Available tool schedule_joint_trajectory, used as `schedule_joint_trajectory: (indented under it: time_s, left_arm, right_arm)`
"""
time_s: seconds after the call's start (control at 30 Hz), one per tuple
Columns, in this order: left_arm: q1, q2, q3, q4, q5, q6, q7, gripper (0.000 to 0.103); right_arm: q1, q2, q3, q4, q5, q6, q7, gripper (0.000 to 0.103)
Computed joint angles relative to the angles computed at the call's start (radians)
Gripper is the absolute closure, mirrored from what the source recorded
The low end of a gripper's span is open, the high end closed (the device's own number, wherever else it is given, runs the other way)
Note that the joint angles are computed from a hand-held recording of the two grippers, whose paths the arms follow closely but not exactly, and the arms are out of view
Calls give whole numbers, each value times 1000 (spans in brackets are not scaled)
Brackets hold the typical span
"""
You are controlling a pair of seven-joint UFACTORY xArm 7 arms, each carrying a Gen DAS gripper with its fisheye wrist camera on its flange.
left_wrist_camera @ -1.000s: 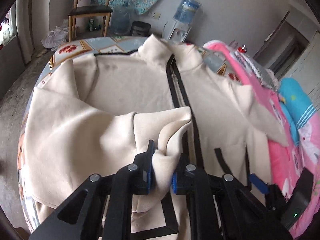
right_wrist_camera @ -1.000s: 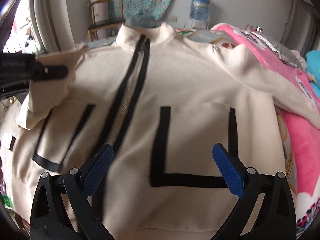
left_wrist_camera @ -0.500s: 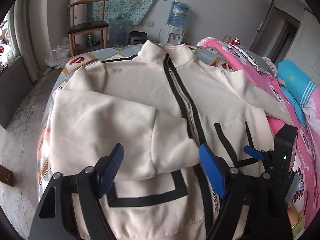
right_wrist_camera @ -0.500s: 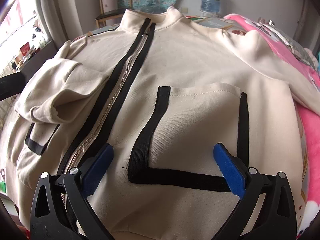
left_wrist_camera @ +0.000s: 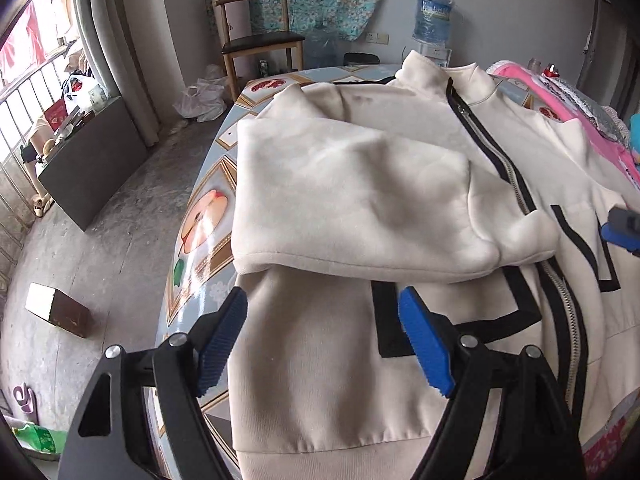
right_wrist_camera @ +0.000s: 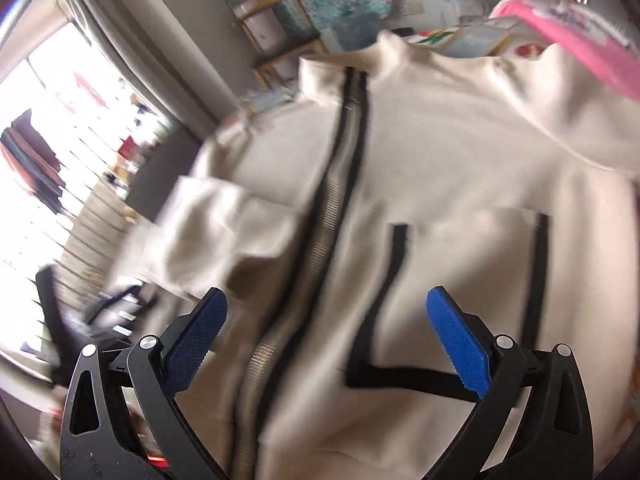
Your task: Fold large clothes
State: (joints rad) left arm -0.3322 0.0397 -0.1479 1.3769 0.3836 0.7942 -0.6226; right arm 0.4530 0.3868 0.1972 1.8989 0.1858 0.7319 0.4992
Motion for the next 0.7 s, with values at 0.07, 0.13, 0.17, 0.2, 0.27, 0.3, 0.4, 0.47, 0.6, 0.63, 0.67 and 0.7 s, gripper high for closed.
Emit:
schedule_joint_trajectory:
  time_s: [0.07,0.13,0.17,0.2,0.27,0.3,0.4,0.47,0.6,0.63,0.67,0.7]
  left_arm:
    - [2,19,2,7,-17,8,9,27]
    - [3,39,7,17,-33,23,16,26]
    - [4,35,10,5,-34,3,11,26]
    - [4,32,12,0,-32,-4,12,26]
    - [3,27,13,-11,-23,-19,19,26]
    - [3,22,13,-20,-17,-29,20,26]
    - [9,12,14,-41,-24,-54,37,26]
    - [15,7,14,-50,-42,-66,51,26]
    - [20,-1,13,-67,-42,-90,55,26]
    - [21,-3,12,-71,-42,-95,53,26]
    - [22,-4,12,-73,-45,-99,51,26]
    - [23,-7,12,-77,-46,-98,48,26]
  right_arm:
    - [-44,69,56,83,134,18,-38,8]
    - [-61,154,90,189,229,68,-42,18]
    - [-56,197,92,250,250,100,-18,22]
    - [-54,222,94,283,268,123,1,25]
    - [-54,267,105,336,310,147,21,30]
    - [-56,277,112,343,332,147,25,32]
    - [-50,308,113,380,363,175,67,37]
    - [-36,343,104,436,353,217,103,41]
    - [-26,390,112,502,360,277,133,52]
    - [-13,416,104,551,343,309,150,53]
    - [-1,436,94,591,325,335,168,55]
    - [2,439,90,596,318,342,175,57]
